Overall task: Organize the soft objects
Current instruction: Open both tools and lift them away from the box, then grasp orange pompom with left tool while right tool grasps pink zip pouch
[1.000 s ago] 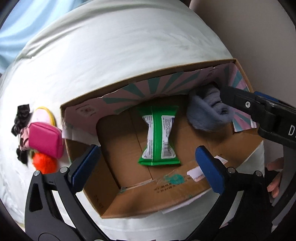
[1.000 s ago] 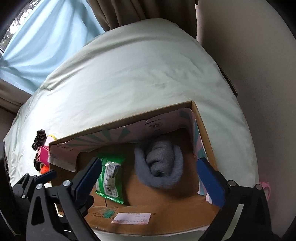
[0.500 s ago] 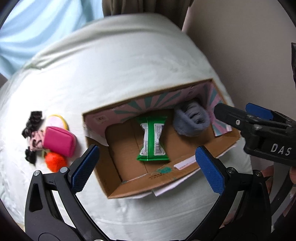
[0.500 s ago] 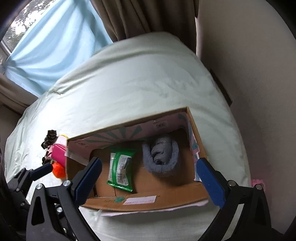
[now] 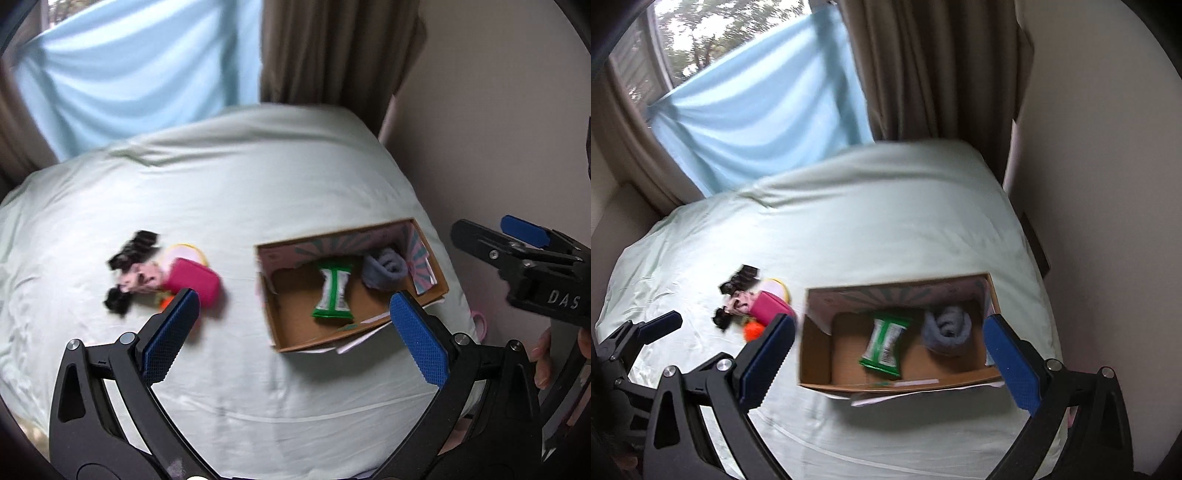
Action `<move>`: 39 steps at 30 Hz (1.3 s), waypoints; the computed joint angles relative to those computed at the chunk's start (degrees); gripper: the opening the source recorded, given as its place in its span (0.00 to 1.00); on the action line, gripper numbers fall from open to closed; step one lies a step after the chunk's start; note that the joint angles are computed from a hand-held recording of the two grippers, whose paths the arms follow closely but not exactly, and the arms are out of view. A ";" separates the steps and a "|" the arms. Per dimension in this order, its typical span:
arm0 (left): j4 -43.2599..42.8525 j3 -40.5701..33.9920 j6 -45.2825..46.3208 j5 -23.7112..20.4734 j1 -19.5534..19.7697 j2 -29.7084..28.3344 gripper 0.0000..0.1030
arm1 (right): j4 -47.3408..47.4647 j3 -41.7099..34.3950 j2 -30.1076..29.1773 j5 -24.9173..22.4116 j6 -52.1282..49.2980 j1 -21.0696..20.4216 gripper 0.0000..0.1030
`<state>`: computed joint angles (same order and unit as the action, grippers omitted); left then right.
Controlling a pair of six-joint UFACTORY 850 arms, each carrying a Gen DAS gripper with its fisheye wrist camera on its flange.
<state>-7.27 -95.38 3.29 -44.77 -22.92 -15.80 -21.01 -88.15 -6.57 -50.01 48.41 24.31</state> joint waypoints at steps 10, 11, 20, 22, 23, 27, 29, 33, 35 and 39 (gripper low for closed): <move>-3.37 7.91 4.56 3.18 11.72 11.41 0.99 | -8.06 -10.71 -4.33 -4.51 8.42 10.28 0.99; -4.36 8.16 5.73 3.17 12.95 11.91 0.99 | -9.06 -12.27 -5.46 -5.16 9.42 11.47 0.99; -13.05 6.68 16.93 0.47 22.97 10.92 0.99 | -10.26 -25.28 -15.89 -8.35 11.19 16.27 0.99; -14.67 5.33 19.67 -0.34 24.77 9.40 1.00 | -9.81 -27.94 -18.05 -8.31 11.28 16.78 0.99; -15.47 4.47 21.19 -0.95 25.63 8.37 0.99 | -9.39 -29.41 -19.38 -8.30 11.28 16.89 0.99; -18.48 1.73 26.45 -3.41 27.95 4.27 0.99 | -7.38 -35.67 -25.31 -8.13 10.21 16.86 0.99; -20.16 0.52 29.67 -4.46 28.80 1.72 0.99 | -5.90 -39.14 -28.56 -8.38 9.14 16.51 0.99; -20.42 -2.67 33.93 -6.16 29.25 -4.28 0.99 | -2.72 -43.99 -34.18 -7.49 6.94 15.15 0.99; -20.04 -3.55 34.51 -6.19 29.09 -6.42 0.99 | -0.92 -45.79 -36.63 -7.08 4.83 14.23 0.99; -20.87 -3.64 34.03 -5.25 28.55 -9.79 0.99 | 5.21 -49.23 -41.76 -5.74 -2.75 11.76 0.99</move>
